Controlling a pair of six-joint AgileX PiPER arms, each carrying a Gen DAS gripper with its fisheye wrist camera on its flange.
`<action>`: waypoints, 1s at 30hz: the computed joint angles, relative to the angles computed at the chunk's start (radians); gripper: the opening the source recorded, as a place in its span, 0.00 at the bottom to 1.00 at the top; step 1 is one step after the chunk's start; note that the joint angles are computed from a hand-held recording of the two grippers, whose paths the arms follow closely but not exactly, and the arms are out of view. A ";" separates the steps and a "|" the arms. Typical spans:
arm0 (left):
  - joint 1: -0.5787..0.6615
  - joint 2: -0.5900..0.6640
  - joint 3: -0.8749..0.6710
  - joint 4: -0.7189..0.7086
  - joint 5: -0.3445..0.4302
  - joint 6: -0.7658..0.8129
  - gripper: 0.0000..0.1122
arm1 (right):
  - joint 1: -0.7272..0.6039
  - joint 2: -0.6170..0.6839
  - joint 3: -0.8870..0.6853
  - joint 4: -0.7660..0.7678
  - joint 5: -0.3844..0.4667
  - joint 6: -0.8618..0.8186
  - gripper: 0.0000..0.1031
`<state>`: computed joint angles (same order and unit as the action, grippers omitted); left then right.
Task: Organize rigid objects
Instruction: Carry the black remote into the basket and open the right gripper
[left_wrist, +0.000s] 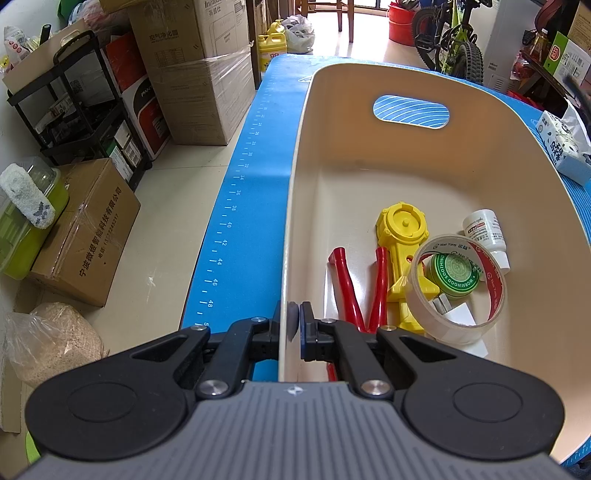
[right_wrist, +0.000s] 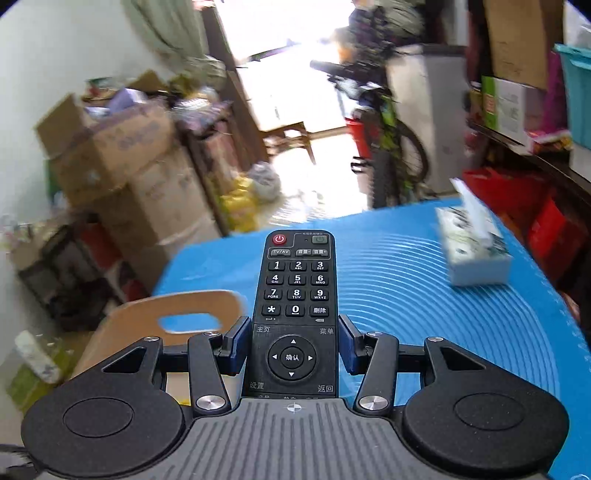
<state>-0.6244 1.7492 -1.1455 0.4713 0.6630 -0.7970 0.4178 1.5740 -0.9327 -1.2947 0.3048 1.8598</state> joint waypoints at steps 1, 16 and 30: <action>0.000 0.000 0.000 0.000 0.000 0.000 0.06 | 0.015 -0.008 0.000 -0.001 -0.007 -0.002 0.52; -0.002 0.001 -0.002 0.004 0.003 -0.003 0.06 | 0.197 0.141 -0.171 0.424 -0.017 -0.455 0.53; -0.003 0.002 -0.008 0.001 0.006 0.003 0.07 | 0.246 0.324 -0.379 0.885 0.157 -0.947 0.53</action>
